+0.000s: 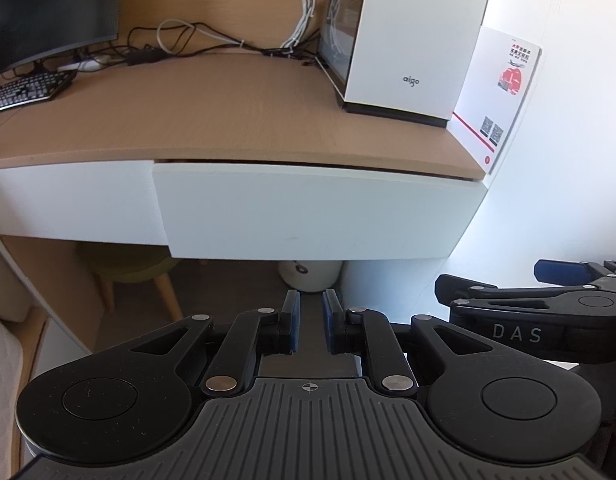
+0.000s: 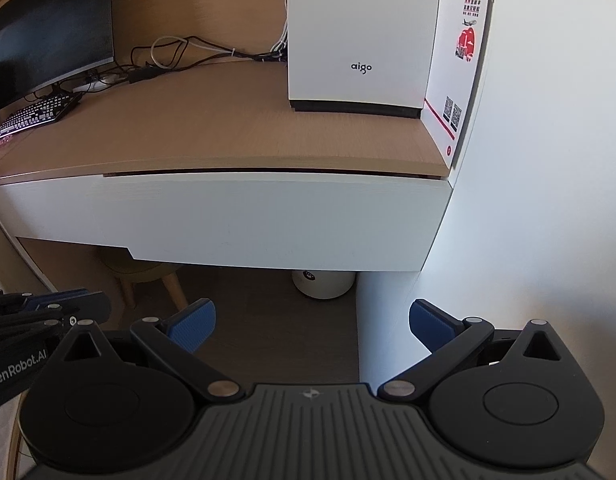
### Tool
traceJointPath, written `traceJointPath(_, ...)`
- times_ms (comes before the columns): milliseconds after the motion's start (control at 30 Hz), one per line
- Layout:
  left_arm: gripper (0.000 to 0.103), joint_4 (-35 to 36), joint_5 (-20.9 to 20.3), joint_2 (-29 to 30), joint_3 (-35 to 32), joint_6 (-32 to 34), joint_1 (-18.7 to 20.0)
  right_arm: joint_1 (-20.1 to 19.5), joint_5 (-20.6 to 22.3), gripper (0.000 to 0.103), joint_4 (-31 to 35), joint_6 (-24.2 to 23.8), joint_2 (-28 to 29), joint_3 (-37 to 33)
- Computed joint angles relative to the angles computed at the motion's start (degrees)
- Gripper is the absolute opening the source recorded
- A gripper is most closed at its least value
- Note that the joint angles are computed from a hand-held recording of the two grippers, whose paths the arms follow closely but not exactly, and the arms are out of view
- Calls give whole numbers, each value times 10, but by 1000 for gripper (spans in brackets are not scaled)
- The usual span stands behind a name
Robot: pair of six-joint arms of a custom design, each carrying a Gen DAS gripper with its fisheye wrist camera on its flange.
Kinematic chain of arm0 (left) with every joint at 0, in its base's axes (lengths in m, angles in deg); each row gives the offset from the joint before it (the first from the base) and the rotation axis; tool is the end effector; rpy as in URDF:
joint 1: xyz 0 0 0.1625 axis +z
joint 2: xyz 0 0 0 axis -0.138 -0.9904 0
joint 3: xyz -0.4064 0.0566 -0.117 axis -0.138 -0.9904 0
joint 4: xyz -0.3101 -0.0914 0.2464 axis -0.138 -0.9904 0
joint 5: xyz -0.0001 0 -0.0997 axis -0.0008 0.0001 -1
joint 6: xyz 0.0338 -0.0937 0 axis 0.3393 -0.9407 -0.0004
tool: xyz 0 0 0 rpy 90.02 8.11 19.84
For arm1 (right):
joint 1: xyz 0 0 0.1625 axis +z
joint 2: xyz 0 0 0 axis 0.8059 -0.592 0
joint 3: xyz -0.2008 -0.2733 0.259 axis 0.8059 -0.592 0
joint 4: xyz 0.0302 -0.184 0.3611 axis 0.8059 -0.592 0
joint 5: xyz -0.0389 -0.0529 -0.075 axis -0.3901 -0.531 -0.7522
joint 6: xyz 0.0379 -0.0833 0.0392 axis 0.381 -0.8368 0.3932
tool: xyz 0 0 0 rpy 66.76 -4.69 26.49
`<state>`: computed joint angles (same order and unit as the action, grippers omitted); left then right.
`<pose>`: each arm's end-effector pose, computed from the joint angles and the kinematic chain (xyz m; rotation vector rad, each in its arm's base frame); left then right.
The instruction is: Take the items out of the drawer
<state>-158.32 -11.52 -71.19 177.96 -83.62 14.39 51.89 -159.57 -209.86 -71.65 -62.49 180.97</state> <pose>-0.4065 -0.2578 0.0488 0.2106 2.2707 -1.0327 0.1601 -0.2793 0.3020 0.6923 -2.2730 0.8151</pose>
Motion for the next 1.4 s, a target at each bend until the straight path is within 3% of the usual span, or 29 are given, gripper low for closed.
traceJointPath(267, 15, -28, 7, -69, 57, -3, 11, 51, -23, 103, -24, 46, 63, -10)
traceJointPath(533, 15, -254, 11, -144, 164, 121, 33, 78, -16, 103, -132, 75, 138, -22)
traceJointPath(567, 15, -241, 30, -145, 167, 112, 30, 78, -14, 103, -141, 77, 142, -22)
traceJointPath(633, 15, -150, 61, -148, 152, 69, 28, 74, -2, 103, -148, 82, 145, -24)
traceJointPath(700, 15, -113, 67, -156, 145, 48, 37, 68, 11, 103, -150, 83, 148, -28)
traceJointPath(833, 15, -170, 82, -164, 156, 56, 72, 47, 33, 103, -128, 90, 159, -47)
traceJointPath(1000, 15, -135, 132, -154, 114, 66, 142, 27, 23, 103, -162, 19, 214, -79)
traceJointPath(1100, 15, -201, 138, -146, 100, 141, 187, 15, 25, 103, -149, 9, 228, -106)
traceJointPath(1167, 16, -206, 144, -144, 87, 152, 213, 7, 23, 103, -151, -4, 246, -126)
traceJointPath(1400, 16, -320, 97, -124, 71, 247, 275, -23, 30, 103, -128, -26, 273, -158)
